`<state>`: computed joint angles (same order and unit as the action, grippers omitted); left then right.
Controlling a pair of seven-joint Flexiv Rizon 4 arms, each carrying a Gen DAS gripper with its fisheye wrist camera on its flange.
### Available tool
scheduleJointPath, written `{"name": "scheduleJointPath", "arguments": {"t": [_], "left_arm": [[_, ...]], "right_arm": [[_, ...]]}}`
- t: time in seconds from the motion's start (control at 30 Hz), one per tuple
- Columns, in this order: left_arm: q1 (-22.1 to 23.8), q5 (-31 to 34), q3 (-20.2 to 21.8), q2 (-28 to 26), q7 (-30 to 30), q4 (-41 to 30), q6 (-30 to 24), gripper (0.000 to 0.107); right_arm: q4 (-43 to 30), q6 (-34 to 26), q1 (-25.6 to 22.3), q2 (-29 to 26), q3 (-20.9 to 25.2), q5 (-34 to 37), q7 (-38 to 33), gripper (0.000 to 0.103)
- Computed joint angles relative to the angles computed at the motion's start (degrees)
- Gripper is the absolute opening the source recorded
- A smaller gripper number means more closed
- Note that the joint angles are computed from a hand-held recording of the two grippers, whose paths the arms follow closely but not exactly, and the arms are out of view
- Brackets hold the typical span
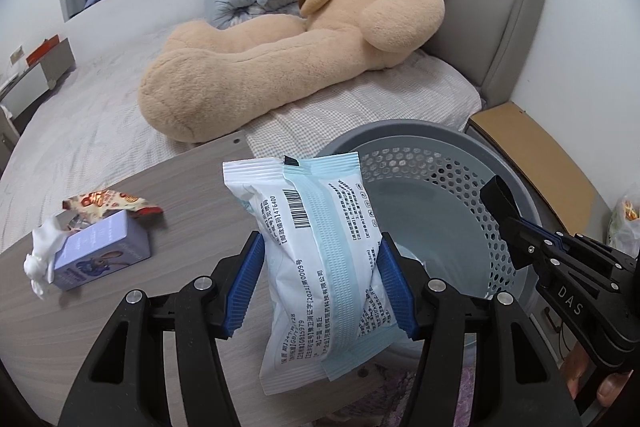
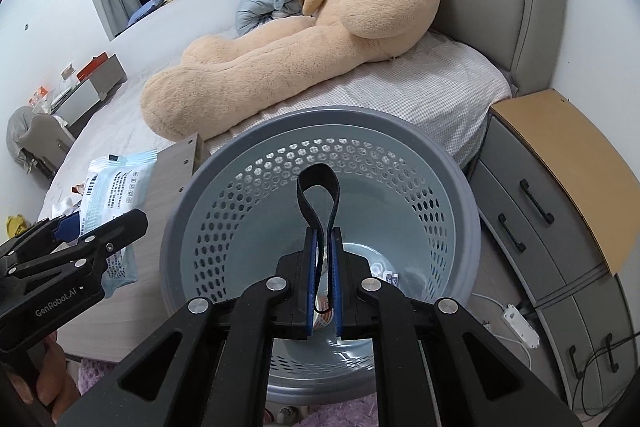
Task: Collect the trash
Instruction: 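Carry the wipe pack and hair band over the grey basket with both grippers, then open both grippers over the basket, dropping wipe pack and hair band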
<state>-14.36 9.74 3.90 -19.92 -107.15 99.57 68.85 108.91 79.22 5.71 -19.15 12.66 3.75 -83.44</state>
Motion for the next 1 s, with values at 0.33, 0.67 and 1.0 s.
{"name": "scheduleJointPath", "arguments": {"t": [0.33, 0.67, 1.0], "left_arm": [[-0.03, -1.81, -1.06, -3.69, 2.23, -4.55, -2.85, 0.057], [-0.72, -3.22, -1.26, -6.18, 4.21, -7.69, -4.78, 0.058], [-1.49, -2.68, -0.35, -6.33, 3.04, -8.18, -5.24, 0.078]], "right_arm": [[-3.1, -2.16, -0.89, -2.0, 0.01, 0.8, -1.47, 0.007], [-5.98, -3.79, -1.8, -4.02, 0.64, 3.11, -3.29, 0.008], [-5.84, -2.17, -2.14, -4.35, 0.33, 3.88, -2.66, 0.042]]}}
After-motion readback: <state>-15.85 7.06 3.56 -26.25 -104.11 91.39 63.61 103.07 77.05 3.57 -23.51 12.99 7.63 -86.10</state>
